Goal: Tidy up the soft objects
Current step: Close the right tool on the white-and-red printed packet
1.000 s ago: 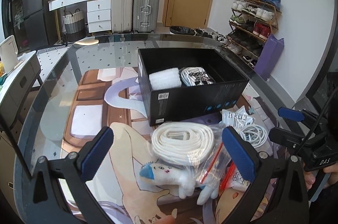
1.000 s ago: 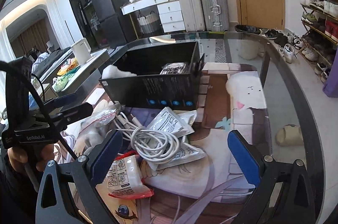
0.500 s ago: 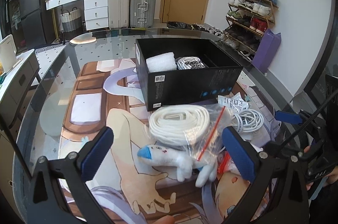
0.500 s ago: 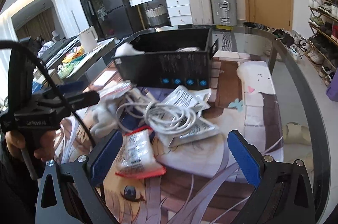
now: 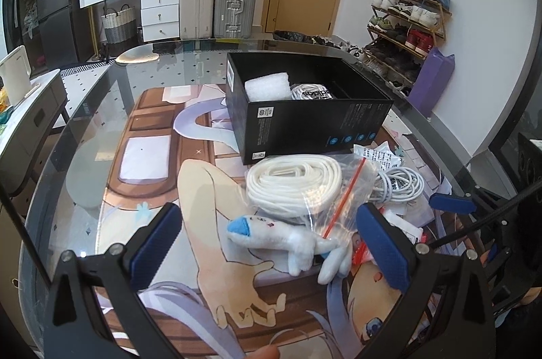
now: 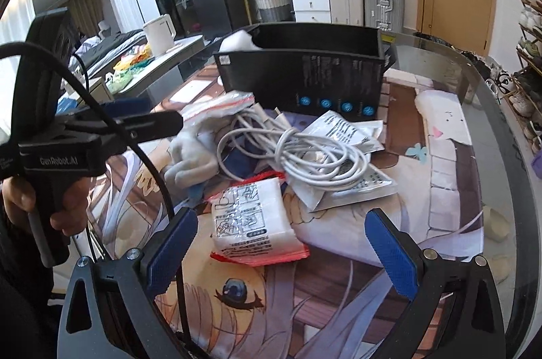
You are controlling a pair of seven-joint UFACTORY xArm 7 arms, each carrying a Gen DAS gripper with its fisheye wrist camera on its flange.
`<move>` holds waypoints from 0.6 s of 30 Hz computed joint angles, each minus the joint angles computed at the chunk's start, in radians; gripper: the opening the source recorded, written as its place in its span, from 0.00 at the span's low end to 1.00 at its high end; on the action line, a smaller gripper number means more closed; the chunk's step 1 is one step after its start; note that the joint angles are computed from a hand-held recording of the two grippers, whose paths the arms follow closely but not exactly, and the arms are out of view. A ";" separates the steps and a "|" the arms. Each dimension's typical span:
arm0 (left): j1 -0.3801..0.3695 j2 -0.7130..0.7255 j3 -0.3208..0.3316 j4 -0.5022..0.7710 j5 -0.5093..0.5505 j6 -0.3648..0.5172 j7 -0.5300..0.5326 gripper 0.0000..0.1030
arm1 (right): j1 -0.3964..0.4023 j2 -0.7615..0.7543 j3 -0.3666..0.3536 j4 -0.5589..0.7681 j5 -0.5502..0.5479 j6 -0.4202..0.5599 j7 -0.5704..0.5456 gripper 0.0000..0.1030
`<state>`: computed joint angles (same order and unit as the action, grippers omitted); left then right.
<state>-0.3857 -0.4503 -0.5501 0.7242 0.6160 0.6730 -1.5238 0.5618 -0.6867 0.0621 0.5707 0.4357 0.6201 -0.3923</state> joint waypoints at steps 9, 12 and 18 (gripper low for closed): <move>-0.013 -0.005 -0.002 -0.008 -0.022 0.000 0.010 1.00 | -0.010 0.006 0.040 -0.015 -0.049 -0.006 0.017 0.85; -0.019 -0.014 0.002 -0.015 -0.034 0.007 0.008 1.00 | -0.014 0.013 0.055 -0.020 -0.077 -0.016 0.034 0.78; -0.020 -0.025 0.000 -0.026 -0.047 0.005 0.006 1.00 | 0.015 0.002 0.047 -0.040 -0.094 -0.038 0.027 0.61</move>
<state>-0.4058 -0.4756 -0.5499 0.6980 0.5686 0.6783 -1.5175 0.5766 -0.6843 0.1090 0.5305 0.3420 0.5817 -0.3648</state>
